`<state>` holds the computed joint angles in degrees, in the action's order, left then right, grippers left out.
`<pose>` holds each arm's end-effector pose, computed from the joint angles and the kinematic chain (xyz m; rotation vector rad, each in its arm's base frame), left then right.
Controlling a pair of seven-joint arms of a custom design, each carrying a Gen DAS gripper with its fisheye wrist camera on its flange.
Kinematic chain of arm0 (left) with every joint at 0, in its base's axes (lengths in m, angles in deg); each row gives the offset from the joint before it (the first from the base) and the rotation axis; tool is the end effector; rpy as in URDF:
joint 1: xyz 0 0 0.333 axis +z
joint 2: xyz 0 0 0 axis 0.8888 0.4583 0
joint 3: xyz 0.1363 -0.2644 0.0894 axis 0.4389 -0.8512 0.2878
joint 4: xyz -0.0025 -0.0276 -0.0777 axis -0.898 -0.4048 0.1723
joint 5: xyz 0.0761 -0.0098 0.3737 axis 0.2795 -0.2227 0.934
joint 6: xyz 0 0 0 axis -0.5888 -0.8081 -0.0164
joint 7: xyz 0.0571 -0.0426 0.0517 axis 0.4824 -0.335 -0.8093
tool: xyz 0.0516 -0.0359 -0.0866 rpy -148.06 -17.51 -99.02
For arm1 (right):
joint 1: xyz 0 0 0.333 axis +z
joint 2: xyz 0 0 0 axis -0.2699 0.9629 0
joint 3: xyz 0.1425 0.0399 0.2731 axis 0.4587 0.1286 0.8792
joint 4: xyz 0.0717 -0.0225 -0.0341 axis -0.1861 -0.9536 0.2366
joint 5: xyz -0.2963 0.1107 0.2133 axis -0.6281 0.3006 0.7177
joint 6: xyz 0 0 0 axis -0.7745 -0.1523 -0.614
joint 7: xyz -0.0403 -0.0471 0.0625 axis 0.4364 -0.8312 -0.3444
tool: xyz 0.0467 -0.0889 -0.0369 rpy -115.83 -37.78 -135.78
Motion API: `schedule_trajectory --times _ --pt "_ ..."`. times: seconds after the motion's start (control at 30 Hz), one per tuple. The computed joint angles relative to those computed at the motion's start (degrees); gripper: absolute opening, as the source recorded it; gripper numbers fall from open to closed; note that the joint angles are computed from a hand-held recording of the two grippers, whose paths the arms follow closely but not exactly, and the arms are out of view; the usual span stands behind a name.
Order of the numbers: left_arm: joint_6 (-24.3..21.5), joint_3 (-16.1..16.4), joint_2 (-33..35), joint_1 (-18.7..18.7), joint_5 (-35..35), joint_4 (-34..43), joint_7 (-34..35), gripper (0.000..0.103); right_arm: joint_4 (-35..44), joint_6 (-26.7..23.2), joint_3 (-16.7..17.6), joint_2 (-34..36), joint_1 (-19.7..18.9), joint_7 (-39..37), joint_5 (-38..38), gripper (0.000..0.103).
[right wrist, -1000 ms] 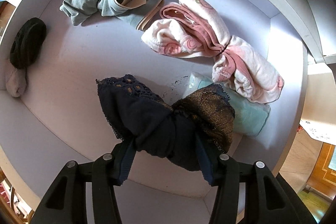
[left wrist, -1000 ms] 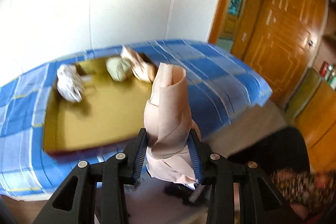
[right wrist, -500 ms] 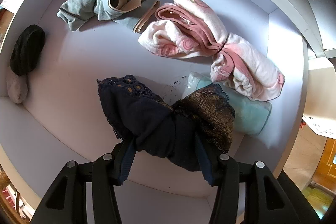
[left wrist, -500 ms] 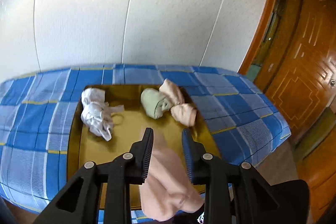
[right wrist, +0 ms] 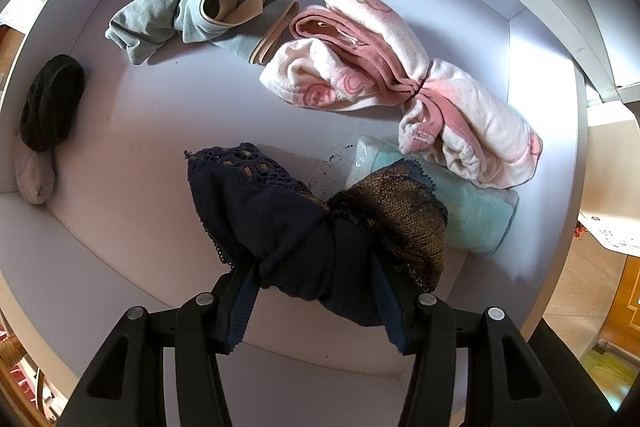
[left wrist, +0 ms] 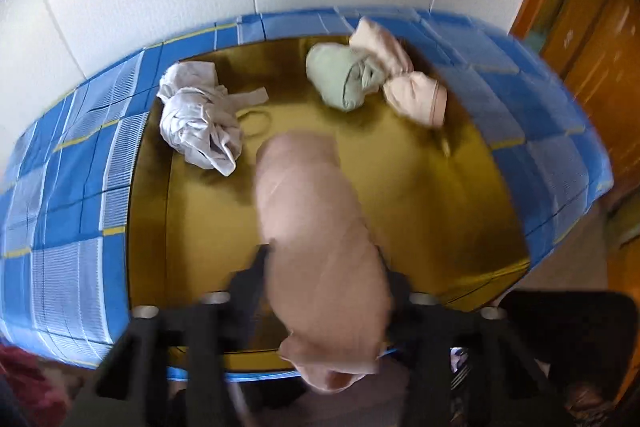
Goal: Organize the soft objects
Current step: 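Carry the pink padded jacket to the gold tray with the left tool, then lower the pink jacket into the gold tray and open the left tool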
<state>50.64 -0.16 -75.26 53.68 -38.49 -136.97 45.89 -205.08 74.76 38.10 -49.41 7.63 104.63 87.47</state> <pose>0.5167 -0.1962 0.7339 -1.3678 2.4993 -0.6223 0.3538 0.2272 0.4478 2.3038 -2.0936 -0.0772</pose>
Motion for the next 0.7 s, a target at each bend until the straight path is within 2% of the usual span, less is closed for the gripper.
schedule_trajectory --times 0.1,0.23,0.43,0.57,0.7 --pt "0.3 0.1 1.2 0.1 -0.2 1.6 0.4 0.037 -0.1 0.1 0.0 0.0 0.0 0.1 0.0 0.055" --pt "1.3 -0.2 5.0 -0.1 0.6 6.2 -3.1 0.036 0.0 0.0 0.0 0.1 0.0 0.0 -0.2 0.055" --pt "2.7 -0.8 12.2 -1.9 5.9 13.9 -7.8 0.036 0.1 -0.1 0.0 0.1 0.0 0.0 -0.2 0.055" --pt "2.8 -0.8 16.6 -3.6 9.6 19.1 -8.3 0.036 -0.1 0.1 -0.1 0.0 0.0 -0.2 0.0 0.055" --pt "1.0 -0.4 20.6 -4.9 12.1 24.5 -7.6 0.036 0.0 -0.1 -0.1 0.1 0.0 -0.4 0.0 0.055"
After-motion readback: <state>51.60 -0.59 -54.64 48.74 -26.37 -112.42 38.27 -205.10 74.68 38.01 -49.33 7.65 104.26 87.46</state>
